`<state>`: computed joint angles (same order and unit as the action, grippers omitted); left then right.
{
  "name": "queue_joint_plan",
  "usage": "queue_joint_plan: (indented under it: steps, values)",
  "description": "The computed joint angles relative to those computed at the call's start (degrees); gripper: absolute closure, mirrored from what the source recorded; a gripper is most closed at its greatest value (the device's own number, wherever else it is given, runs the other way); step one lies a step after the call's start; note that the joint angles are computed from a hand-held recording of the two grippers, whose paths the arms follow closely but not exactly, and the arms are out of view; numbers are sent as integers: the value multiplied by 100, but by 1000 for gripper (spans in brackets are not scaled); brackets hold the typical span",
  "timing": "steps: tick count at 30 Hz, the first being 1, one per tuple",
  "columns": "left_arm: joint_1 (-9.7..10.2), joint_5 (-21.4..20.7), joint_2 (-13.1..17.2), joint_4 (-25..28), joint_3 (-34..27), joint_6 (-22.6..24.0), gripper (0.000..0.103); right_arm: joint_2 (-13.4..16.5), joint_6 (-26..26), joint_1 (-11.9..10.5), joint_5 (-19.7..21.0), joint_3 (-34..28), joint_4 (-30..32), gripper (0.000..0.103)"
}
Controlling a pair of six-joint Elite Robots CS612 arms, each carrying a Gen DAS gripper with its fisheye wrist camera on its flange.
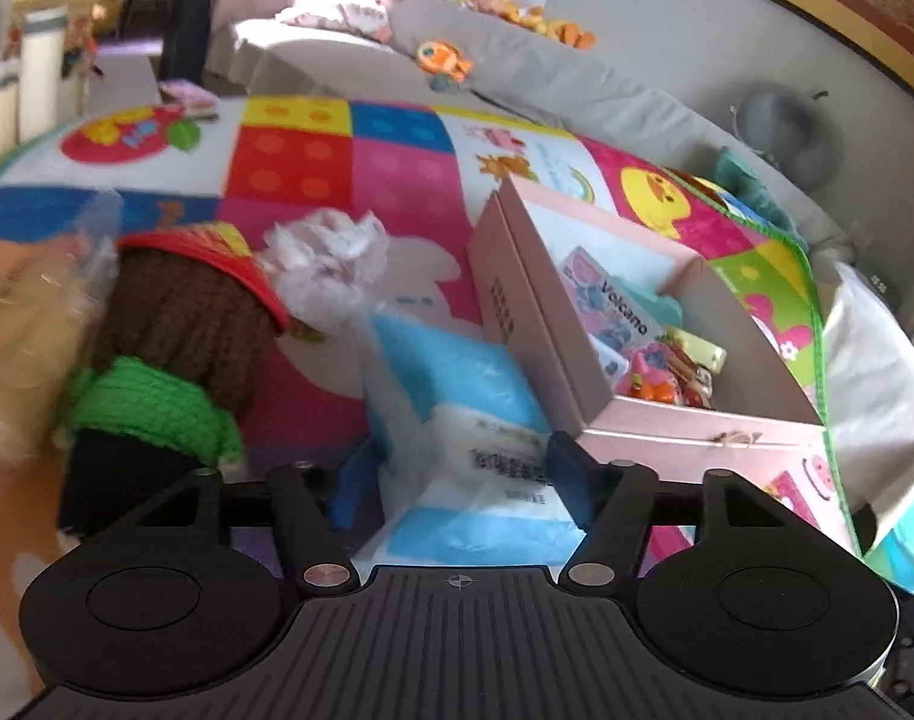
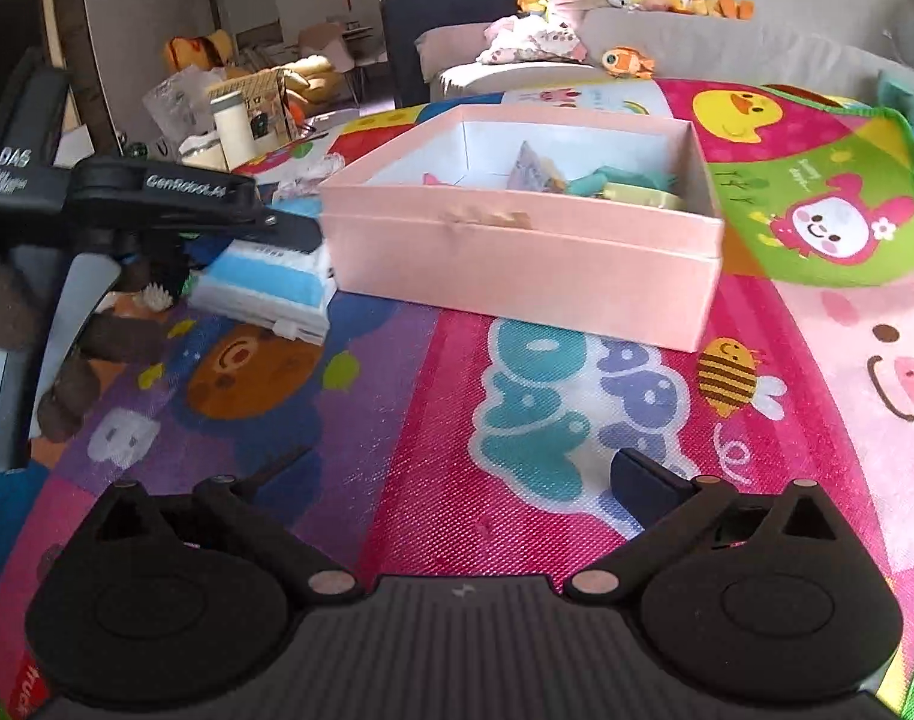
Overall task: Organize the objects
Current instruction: 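Drop the pink bird toy into the box with the left tool while the right tool drops Hello Kitty in, then grasp the blue-and-white wipes package with the left tool while the right tool grasps the crocheted doll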
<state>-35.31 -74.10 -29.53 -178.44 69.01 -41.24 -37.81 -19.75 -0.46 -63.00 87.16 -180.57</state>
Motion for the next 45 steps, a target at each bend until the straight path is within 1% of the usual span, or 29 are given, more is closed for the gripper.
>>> queue_joint_plan:
  steps: [1, 2, 3, 4, 6, 9, 12, 14, 15, 16, 18, 19, 21, 23, 25, 27, 28, 29, 30, 32, 34, 36, 37, 38, 39, 41, 43, 44, 45]
  values:
    - [32, -188, 13, 5, -17, -93, 32, 2, -64, 13, -11, -3, 19, 0]
    - [42, -280, 22, -17, -23, -166, 33, 0, -142, 23, -16, 2, 35, 0]
    - [26, -240, 9, -31, -2, -132, 36, -2, -199, 40, -68, 6, 40, 0]
    - [8, -243, -23, -89, 53, -140, 45, -5, -250, 60, -135, 8, 46, 0]
    - [-28, -265, -124, -53, 191, -139, 46, -19, -392, 88, -257, 19, 87, 0]
    - [-181, -88, -378, -408, 754, 143, 49, -28, -419, 98, -308, -28, 245, 0]
    - [-315, -65, -642, -1031, 1479, 63, 49, -27, -473, 105, -332, -30, 254, 0]
    - [-396, 149, -793, -1356, 1896, -70, 49, -55, -586, 134, -365, -93, 494, 0]
    - [-437, 352, -855, -1480, 2072, -130, 49, -85, -658, 146, -281, -155, 751, 0]
    - [-476, 581, -899, -1656, 2238, -203, 49, -112, -644, 144, -97, -202, 907, 0]
    - [-511, 970, -956, -1742, 2428, -419, 49, -149, -465, 167, 286, -297, 872, 0]
    - [-506, 1091, -958, -1832, 2494, -553, 49, -159, -407, 199, 426, -368, 851, 0]
    - [-467, 1143, -956, -2057, 2596, -849, 49, -151, -234, 295, 698, -608, 899, 0]
    - [-476, 1315, -984, -2158, 2706, -959, 49, -95, -121, 426, 897, -916, 1105, 0]
    - [-491, 1495, -1025, -2186, 2795, -999, 49, 25, -37, 609, 852, -1215, 1234, 0]
    - [-480, 1559, -1074, -2339, 2949, -1105, 49, 215, 35, 816, 650, -1556, 1416, 0]
    - [-470, 1557, -1098, -2426, 3027, -1182, 49, 320, 122, 909, 489, -1706, 1443, 6]
    - [-465, 1565, -1115, -2500, 3092, -1244, 49, 444, 263, 1000, 287, -1869, 1415, 16]
    - [-454, 1581, -1124, -2558, 3136, -1295, 49, 573, 417, 1079, 113, -2048, 1436, 20]
    - [-437, 1625, -1142, -2626, 3204, -1381, 49, 815, 820, 1158, 34, -2426, 1664, 21]
    - [-407, 1589, -1152, -2652, 3232, -1466, 49, 989, 1075, 1171, 141, -2747, 2112, 21]
    - [-380, 1482, -1140, -2711, 3224, -1495, 49, 1120, 1280, 1131, 494, -3046, 2764, 30]
    - [-378, 1433, -1135, -2729, 3207, -1453, 49, 1131, 1290, 1086, 766, -3100, 3055, 43]
    - [-384, 1390, -1131, -2742, 3190, -1390, 49, 1107, 1255, 1052, 925, -3083, 3206, 47]
    - [-389, 1331, -1124, -2748, 3160, -1311, 49, 1036, 1168, 1031, 927, -3002, 3275, 48]
    - [-404, 1182, -1128, -2715, 3107, -1153, 49, 812, 866, 979, 837, -2637, 3117, 52]
    - [-435, 1055, -1141, -2678, 3063, -983, 49, 537, 405, 904, 760, -2165, 2864, 55]
    - [-453, 991, -1148, -2657, 3045, -901, 49, 378, 116, 844, 776, -1885, 2744, 64]
    - [-469, 911, -1154, -2627, 3020, -820, 49, 218, -198, 767, 834, -1616, 2689, 69]
